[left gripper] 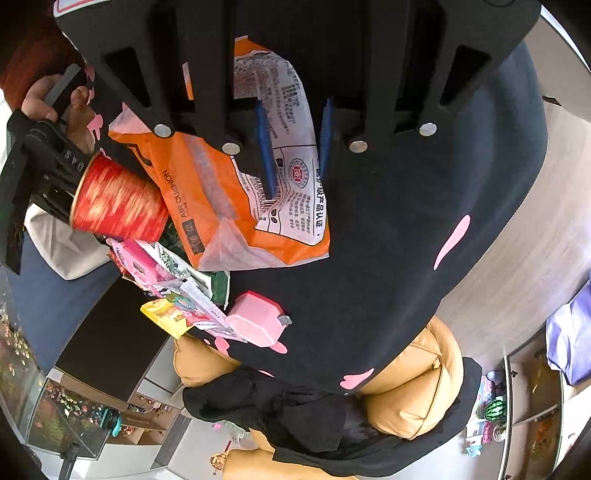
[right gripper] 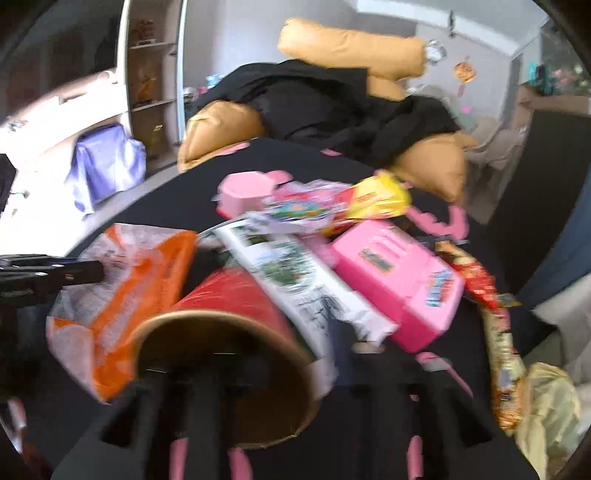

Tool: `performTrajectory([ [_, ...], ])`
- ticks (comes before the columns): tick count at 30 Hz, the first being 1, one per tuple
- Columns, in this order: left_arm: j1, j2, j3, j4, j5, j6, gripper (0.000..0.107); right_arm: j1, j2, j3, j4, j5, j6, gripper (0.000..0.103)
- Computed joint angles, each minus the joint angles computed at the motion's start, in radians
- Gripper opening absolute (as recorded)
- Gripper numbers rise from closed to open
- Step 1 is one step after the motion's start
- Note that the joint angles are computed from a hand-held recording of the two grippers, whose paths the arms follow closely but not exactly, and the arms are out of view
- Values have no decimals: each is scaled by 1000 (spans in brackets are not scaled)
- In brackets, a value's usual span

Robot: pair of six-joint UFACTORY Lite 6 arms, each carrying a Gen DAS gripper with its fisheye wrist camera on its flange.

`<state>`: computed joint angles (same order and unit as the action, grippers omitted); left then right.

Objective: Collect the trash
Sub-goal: 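Grasp the red paper cup with the right tool while the left tool holds the orange bag, then carry both items to the yellow trash bag while the left tool releases the orange bag inside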

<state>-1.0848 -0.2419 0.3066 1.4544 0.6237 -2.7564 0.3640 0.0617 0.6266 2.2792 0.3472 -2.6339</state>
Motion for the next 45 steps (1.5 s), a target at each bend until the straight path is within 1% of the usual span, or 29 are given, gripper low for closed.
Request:
performTrajectory([
  [1, -1, 0, 0, -2, 2, -1, 21, -9, -11, -1, -70, 11, 63, 14],
  [2, -6, -1, 2, -3, 5, 1, 21, -18, -28, -10, -104, 24, 84, 9],
  [3, -11, 6, 7, -1, 10, -2, 21, -18, -60, -29, -96, 20, 63, 8],
  [5, -19, 27, 27, 9, 17, -4, 17, -33, -109, -59, -117, 24, 64, 7],
  [9, -61, 76, 116, -55, 73, 79, 12, -124, -202, -97, -331, 61, 238, 7],
  [11, -90, 94, 172, -98, 111, 148, 11, -191, -242, -103, -472, 99, 359, 7],
  [12, -99, 99, 195, -116, 127, 181, 10, -213, -256, -103, -513, 109, 391, 7],
  [13, -117, 106, 225, -138, 153, 217, 10, -243, -280, -110, -551, 124, 416, 7],
  [18, -152, 139, 339, -180, 216, 316, 8, -386, -354, -125, -696, 203, 499, 7],
  [23, -170, 206, 468, -202, 245, 414, 7, -534, -378, -138, -750, 282, 487, 7],
  [31, -144, 380, 729, -216, 221, 589, 6, -823, -333, -81, -834, 465, 476, 7],
  [34, -144, 460, 867, -243, 240, 686, 6, -922, -285, -38, -849, 528, 456, 7],
  [37, -132, 554, 1042, -274, 246, 815, 6, -1029, -208, 28, -866, 585, 434, 7],
  [40, -113, 692, 1290, -321, 239, 965, 6, -1133, -107, 117, -870, 620, 409, 7],
  [43, -82, 889, 1604, -379, 198, 1122, 6, -1230, 9, 237, -872, 632, 395, 7],
  [45, -51, 1035, 1813, -407, 101, 1215, 6, -1294, 105, 351, -876, 627, 407, 7],
])
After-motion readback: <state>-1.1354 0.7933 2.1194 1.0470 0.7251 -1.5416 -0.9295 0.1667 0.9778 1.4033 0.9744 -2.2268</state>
